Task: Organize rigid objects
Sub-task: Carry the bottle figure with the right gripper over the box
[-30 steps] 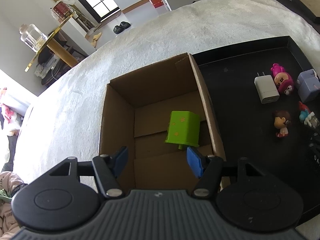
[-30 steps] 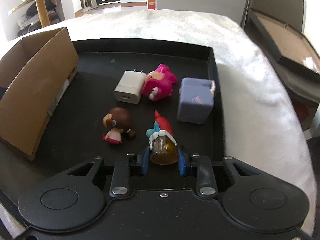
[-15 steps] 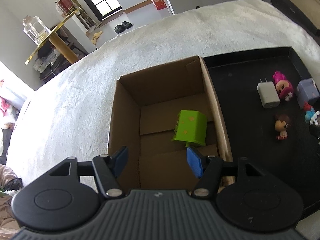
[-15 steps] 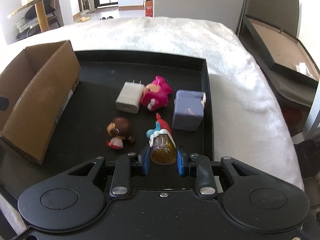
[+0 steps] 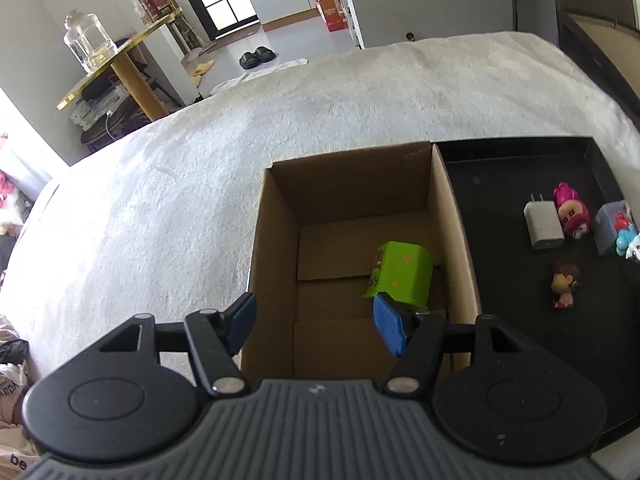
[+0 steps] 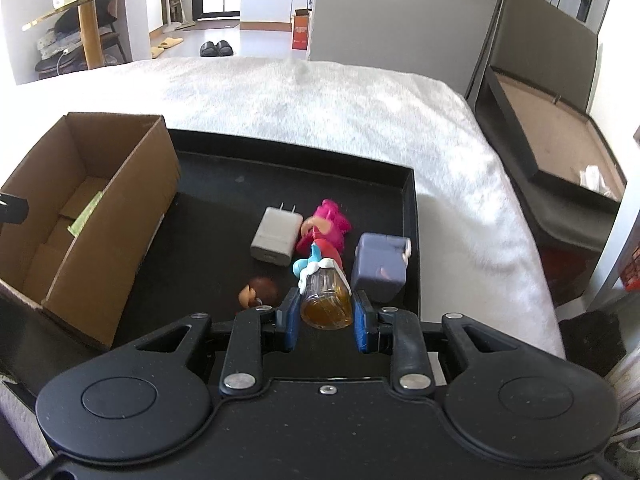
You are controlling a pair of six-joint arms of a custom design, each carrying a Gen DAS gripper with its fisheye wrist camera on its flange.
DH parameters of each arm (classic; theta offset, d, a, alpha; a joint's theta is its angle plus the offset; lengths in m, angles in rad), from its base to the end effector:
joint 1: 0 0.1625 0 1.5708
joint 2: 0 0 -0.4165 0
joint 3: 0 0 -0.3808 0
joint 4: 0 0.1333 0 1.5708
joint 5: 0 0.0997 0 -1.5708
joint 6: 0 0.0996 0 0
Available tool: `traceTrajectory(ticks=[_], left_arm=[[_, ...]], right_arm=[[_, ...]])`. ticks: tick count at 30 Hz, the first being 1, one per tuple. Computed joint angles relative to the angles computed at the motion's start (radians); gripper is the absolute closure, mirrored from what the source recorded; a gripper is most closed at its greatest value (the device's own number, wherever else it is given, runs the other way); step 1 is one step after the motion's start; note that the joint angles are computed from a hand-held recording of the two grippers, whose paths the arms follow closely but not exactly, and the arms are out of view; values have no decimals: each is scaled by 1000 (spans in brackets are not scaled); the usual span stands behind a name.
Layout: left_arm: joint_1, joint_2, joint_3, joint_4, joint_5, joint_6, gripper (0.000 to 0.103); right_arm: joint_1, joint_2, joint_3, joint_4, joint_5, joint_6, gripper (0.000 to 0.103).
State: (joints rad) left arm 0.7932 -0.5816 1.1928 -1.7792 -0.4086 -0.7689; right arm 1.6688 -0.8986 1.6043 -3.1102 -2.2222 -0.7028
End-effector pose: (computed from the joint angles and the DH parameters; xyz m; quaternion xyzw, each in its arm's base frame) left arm -0.3563 -0.6822 0.0973 0.1134 0.8185 -0.2560 0.5017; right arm 0.1386 -0.6645 0.2620 0.2184 -0.8483 0.2791 0.3935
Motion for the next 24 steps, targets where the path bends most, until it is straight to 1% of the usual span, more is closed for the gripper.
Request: traceTrajectory(ticks=[3, 7, 17, 24], left_arm=[[1, -11, 18, -59, 3, 36, 40], [7, -25, 30, -100, -5, 58, 40], [25, -56, 64, -159, -20, 68, 40], [48, -84, 97, -214, -30, 65, 38]], right_arm=[[14, 11, -19, -3, -10, -5, 77], [32, 24, -36, -6, -17, -14, 77], [73, 72, -96, 13, -22, -25, 77], [105, 112, -141, 25, -27, -49, 77]])
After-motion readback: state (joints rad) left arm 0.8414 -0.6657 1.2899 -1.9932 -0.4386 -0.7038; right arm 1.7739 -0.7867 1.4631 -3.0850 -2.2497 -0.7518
